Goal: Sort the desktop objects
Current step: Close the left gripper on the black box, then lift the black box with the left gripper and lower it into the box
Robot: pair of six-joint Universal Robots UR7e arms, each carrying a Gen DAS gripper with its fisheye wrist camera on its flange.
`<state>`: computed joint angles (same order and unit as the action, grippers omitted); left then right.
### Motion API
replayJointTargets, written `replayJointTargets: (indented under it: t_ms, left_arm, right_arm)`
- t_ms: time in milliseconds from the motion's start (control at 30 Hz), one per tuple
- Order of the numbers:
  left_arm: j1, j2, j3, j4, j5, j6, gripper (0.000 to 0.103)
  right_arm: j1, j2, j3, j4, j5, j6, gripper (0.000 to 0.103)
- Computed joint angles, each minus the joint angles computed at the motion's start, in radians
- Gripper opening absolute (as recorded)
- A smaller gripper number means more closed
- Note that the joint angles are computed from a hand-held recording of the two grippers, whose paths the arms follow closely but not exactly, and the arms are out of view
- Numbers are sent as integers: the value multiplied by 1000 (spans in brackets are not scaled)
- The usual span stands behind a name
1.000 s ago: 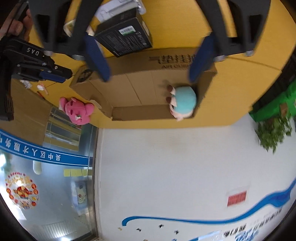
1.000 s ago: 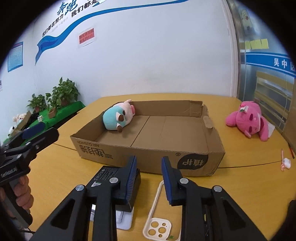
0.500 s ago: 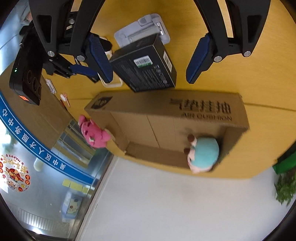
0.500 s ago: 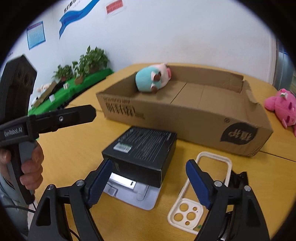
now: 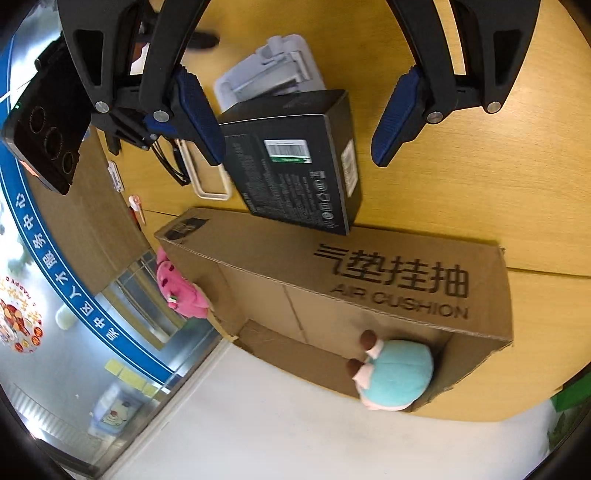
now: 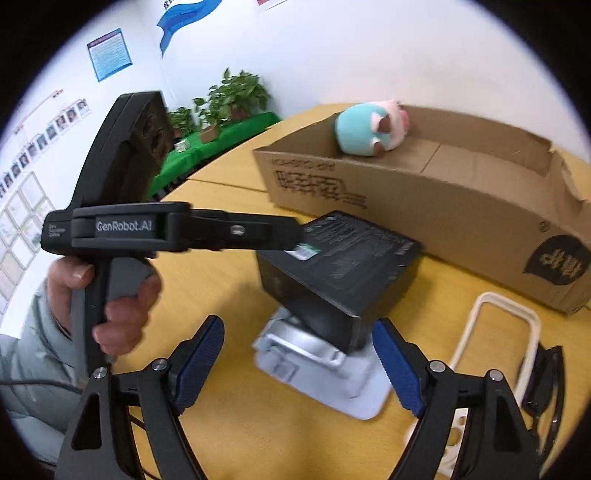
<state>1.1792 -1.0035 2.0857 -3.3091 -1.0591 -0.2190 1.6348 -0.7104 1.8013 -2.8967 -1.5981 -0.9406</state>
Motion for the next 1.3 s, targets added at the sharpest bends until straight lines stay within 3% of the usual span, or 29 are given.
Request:
replayJointTargets:
  t_ms: [200,300,367,467,567,700,767,833,967,1100,1300]
  left_arm:
    - [61,28,-85,135,-96,-1,83]
    - [97,41,-99,132,-191,-23,81]
    - [84,44,-82,92,-168,-11,81]
    - [53,29,-60,108,-113,6,81]
    - [14,-6,-28,157,-54,4,80]
    - [5,-40,-5,193,-64,-4,80]
    - [9,-36,-13,191,-47,-17,82]
    - [29,-28,-35,202,-77,-46,81]
    - [36,-3,-55,188,-92,-48,79]
    - [5,-2,-42,168,-20,-24,65]
    - [-51,-17,-14,111,65,3,63]
  right_arm:
    - [18,69,-67,-30,-73,62,84]
    - [27,94,-73,-93,-100,57,81]
    - [35,109,-65,-157,-135,54,70]
    - [45,112,-39,-210,-164,22,71]
    - [31,79,-28,-133,-113,42,73]
    - [-1,27,-12,-35,-10,44,74]
    - [-1,36,-25,-35,-26,34,75]
    - [3,59,-61,-14,-62,51,75]
    - [0,82,-101,34,-43,65,75]
    - [11,99,-94,-30,-78,61,75]
    - [38,92,-30,-198,-93,31,75]
